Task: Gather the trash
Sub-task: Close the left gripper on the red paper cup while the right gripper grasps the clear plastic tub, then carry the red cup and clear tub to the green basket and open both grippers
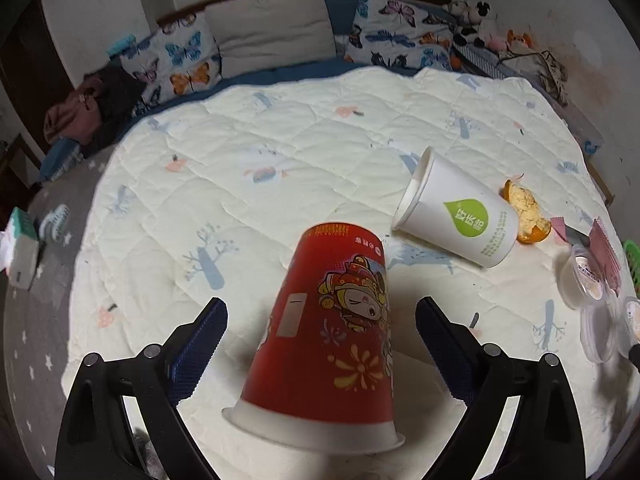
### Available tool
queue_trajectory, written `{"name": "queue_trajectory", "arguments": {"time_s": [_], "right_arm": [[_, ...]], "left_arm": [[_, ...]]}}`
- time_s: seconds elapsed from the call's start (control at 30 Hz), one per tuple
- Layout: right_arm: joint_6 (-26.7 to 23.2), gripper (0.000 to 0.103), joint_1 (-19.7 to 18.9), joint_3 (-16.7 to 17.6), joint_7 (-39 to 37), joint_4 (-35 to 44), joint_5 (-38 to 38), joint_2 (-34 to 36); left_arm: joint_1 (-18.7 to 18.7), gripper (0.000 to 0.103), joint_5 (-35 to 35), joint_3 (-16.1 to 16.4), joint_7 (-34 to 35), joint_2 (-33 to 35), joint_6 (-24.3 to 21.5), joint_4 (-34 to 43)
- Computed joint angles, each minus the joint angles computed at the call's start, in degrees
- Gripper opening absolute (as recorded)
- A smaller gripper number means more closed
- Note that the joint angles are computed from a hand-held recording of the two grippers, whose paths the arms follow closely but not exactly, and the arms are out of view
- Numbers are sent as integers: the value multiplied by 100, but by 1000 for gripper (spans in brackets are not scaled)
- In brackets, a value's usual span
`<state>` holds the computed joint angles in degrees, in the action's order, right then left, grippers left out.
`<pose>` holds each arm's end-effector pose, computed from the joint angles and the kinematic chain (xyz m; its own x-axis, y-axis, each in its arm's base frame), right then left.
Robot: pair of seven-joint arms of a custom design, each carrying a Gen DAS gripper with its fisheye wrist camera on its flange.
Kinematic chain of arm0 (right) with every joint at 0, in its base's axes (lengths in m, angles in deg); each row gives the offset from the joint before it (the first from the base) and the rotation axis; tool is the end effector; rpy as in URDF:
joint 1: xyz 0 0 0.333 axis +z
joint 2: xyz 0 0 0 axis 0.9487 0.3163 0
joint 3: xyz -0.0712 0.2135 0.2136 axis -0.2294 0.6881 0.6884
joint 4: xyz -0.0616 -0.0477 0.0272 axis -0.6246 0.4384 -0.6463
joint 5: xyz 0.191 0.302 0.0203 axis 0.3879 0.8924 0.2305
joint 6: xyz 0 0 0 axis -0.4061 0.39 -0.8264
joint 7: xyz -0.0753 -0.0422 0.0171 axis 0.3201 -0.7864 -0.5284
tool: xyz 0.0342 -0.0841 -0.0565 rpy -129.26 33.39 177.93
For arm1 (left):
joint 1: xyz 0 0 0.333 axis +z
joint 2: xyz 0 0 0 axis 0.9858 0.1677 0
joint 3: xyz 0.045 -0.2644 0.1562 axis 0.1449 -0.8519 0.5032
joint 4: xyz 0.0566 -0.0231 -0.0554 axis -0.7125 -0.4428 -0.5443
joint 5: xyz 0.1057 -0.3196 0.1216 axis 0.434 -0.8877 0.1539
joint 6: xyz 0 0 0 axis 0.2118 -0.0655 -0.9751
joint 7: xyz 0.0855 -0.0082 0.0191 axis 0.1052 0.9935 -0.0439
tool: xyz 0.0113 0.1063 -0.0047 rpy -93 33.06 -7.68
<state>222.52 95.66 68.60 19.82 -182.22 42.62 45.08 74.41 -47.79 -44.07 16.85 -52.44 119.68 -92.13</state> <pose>0.4646 0.2236 0.4386 0.3976 -0.9085 -0.1283 -0.7075 -0.2145 -0.6734 0.5660 -0.1170 0.4363 0.0524 -0.9984 -0.0230 -0.8776 -0.0350 -0.4782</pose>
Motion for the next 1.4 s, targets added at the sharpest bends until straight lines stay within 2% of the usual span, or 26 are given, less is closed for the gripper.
{"name": "queue_trajectory", "arguments": {"time_s": [0.2, 0.23, 0.37, 0.5, 0.63, 0.83, 0.9, 1.03, 1.07, 1.13, 1.23, 1.33, 1.37, 1.4], "right_arm": [[86, 59, 138, -138, -71, -262, 80, -223], [57, 59, 241, -225, -248, -279, 313, -249], [59, 59, 372, -370, -423, -385, 581, -345], [71, 59, 522, -538, -592, -487, 797, -452], [102, 59, 772, -768, -1002, -584, 1302, -588], [276, 59, 884, -1057, -1049, -903, 1384, -871], [348, 59, 1005, -1299, -1002, -1042, 1376, -990], [514, 59, 859, -1578, -638, -1385, 1083, -1294], [538, 59, 788, -1625, -569, -1447, 1011, -1345], [620, 59, 260, -1388, -243, -1631, 663, -1463], [535, 59, -843, -921, 222, -1791, 90, -1549], [466, 59, -1632, -710, 592, -1862, -403, -1514], [470, 60, -1750, -742, 659, -1900, -494, -1508], [445, 60, -1764, -917, 671, -1914, -537, -1477]], "left_arm": [[-11, 84, -81, 16, 94, 227, -276, 243], [-9, 83, -150, 8, 155, 263, -327, 278], [-37, 70, -246, 27, 186, 291, -411, 284], [-151, 68, 119, 77, -63, 196, -460, 196], [-112, 68, 115, 2, -104, -102, -351, -93], [-23, 68, -260, -270, 257, -824, -243, -633], [-30, 68, -339, -384, 351, -1017, -233, -719], [-121, 68, -714, -595, 653, -1228, -157, -715], [-154, 68, -742, -650, 681, -1226, -148, -667], [-281, 68, -906, -758, 814, -1162, -118, -513], [-515, 68, -954, -915, 919, -919, -121, -131], [-806, 68, -1011, -1016, 1021, -558, -122, 361], [-932, 68, -1016, -1055, 1044, -379, -152, 595], [-1032, 68, -1035, -1056, 1074, -260, -167, 745]]}}
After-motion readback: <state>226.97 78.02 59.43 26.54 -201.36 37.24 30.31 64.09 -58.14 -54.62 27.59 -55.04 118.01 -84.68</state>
